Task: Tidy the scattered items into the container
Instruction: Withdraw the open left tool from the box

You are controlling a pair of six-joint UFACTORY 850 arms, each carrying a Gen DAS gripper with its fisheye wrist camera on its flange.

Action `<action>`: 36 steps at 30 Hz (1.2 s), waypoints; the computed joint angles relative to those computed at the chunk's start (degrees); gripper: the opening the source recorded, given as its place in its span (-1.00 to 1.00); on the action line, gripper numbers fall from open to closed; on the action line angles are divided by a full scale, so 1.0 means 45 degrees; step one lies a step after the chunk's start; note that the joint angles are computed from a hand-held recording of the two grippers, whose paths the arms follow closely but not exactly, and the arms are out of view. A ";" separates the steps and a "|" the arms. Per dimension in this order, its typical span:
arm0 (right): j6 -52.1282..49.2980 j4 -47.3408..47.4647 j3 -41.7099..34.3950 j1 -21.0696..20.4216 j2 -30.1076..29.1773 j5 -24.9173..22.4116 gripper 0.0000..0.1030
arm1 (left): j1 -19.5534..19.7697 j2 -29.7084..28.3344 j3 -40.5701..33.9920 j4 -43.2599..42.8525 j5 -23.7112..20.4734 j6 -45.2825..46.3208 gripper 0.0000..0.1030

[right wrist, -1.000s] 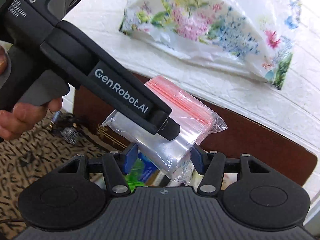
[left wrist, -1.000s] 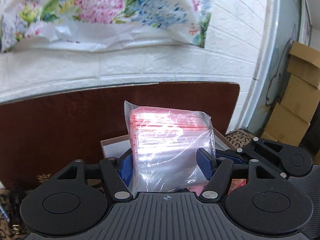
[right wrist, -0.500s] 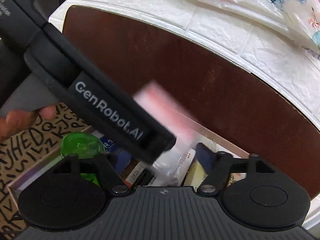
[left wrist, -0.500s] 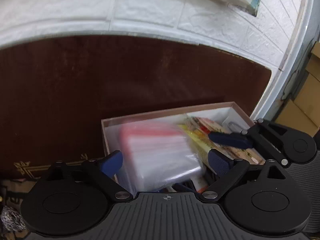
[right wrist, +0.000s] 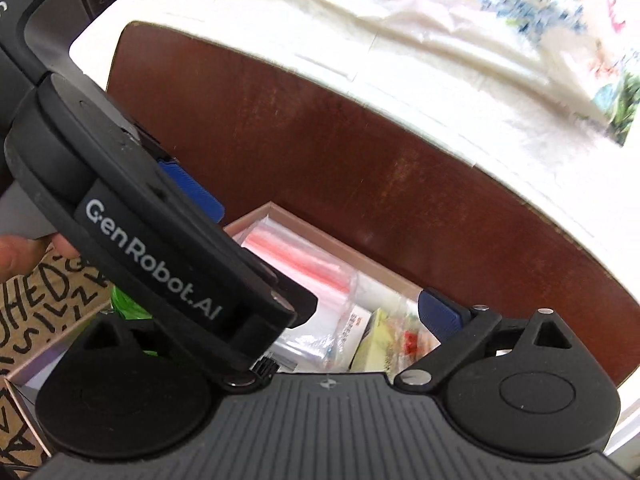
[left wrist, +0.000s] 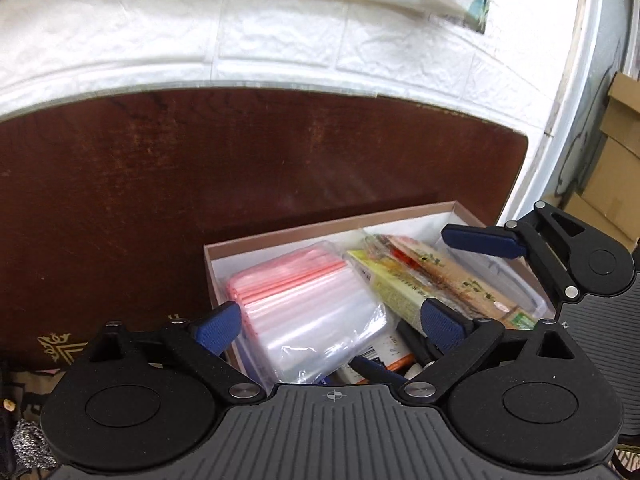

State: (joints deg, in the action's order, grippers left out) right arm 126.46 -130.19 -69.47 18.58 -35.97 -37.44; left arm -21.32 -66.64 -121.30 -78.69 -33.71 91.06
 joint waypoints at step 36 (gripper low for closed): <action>0.2223 -0.0594 0.1493 0.3235 0.0966 -0.0793 0.99 | 0.1827 0.6368 1.0875 -1.0020 0.0810 1.0078 1.00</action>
